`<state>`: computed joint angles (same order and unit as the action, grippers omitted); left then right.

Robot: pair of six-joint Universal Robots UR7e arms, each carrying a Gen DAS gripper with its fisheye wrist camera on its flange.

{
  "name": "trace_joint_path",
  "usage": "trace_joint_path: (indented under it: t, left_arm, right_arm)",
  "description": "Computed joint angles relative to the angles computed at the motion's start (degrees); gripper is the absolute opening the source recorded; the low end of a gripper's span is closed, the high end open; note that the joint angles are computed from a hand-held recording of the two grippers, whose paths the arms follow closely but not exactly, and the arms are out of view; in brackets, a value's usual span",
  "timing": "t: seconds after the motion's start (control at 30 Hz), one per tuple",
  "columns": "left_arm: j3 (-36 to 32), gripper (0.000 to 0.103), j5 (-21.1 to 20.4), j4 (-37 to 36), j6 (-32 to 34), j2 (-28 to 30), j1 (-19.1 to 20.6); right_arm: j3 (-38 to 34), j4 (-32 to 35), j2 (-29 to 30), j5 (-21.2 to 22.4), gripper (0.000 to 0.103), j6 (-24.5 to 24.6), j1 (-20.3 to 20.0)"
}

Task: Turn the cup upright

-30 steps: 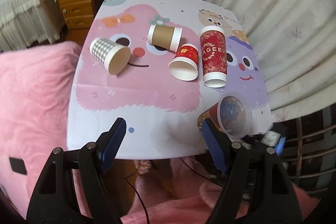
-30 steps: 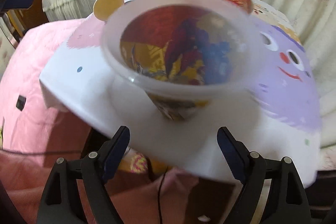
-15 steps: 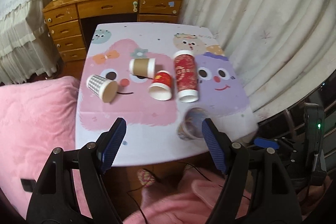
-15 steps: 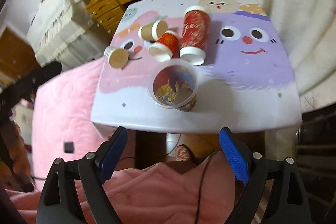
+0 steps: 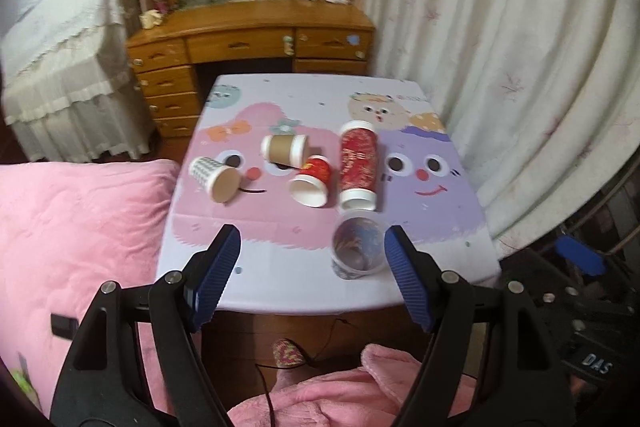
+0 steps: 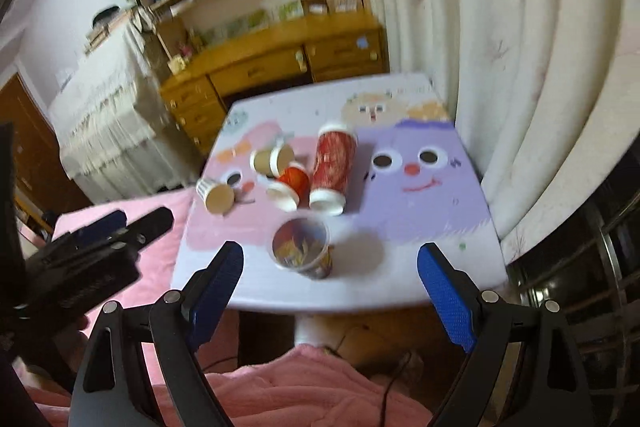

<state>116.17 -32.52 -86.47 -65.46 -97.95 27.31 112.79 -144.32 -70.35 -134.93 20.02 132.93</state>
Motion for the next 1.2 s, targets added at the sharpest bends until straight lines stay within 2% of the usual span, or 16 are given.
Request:
trace_joint_path:
  t: [0.07, 0.13, 0.2, 0.3, 0.37, 0.47, 0.67, 0.8, 1.2]
  left_arm:
    - [0.61, 0.073, 0.7, 2.53, -3.53, -0.53, -1.11]
    - [0.88, 0.083, 1.24, 5.5, -6.71, -0.82, -2.07]
    - [1.04, 0.084, 1.47, 8.39, -10.28, -1.19, -2.79]
    - [1.49, 0.086, 0.81, 9.07, -11.74, -1.9, -3.03]
    - [1.58, 0.087, 0.55, 10.3, -13.05, -2.11, -3.35]
    - [1.98, 0.103, 0.54, 10.36, -13.29, -2.44, -3.93]
    - [2.46, 0.102, 0.58, 9.09, -12.14, -2.09, -4.82]
    - [2.34, 0.102, 0.58, 8.84, -11.97, -1.72, -4.85]
    - [2.34, 0.102, 0.97, 4.9, -7.61, -0.38, -3.68]
  right_arm:
    - [0.76, -0.58, -0.69, -1.55, 0.09, -0.52, 0.87]
    - [1.29, -0.59, -1.2, -1.93, 0.09, -0.19, 1.25]
    - [2.0, -1.64, -1.6, -2.59, 0.091, -0.69, 1.92]
    - [3.93, -5.44, -2.03, -4.23, 0.101, -2.15, 3.11]
    - [4.95, -8.26, -2.21, -5.67, 0.103, -2.66, 3.57]
    - [5.29, -8.07, -2.64, -6.7, 0.103, -1.78, 3.73]
    - [4.96, -4.48, -3.28, -7.0, 0.103, -0.66, 3.81]
    - [4.91, -5.0, -2.72, -6.87, 0.103, -1.74, 3.64]
    - [4.78, -3.49, -2.59, -6.96, 0.103, -0.53, 3.39]
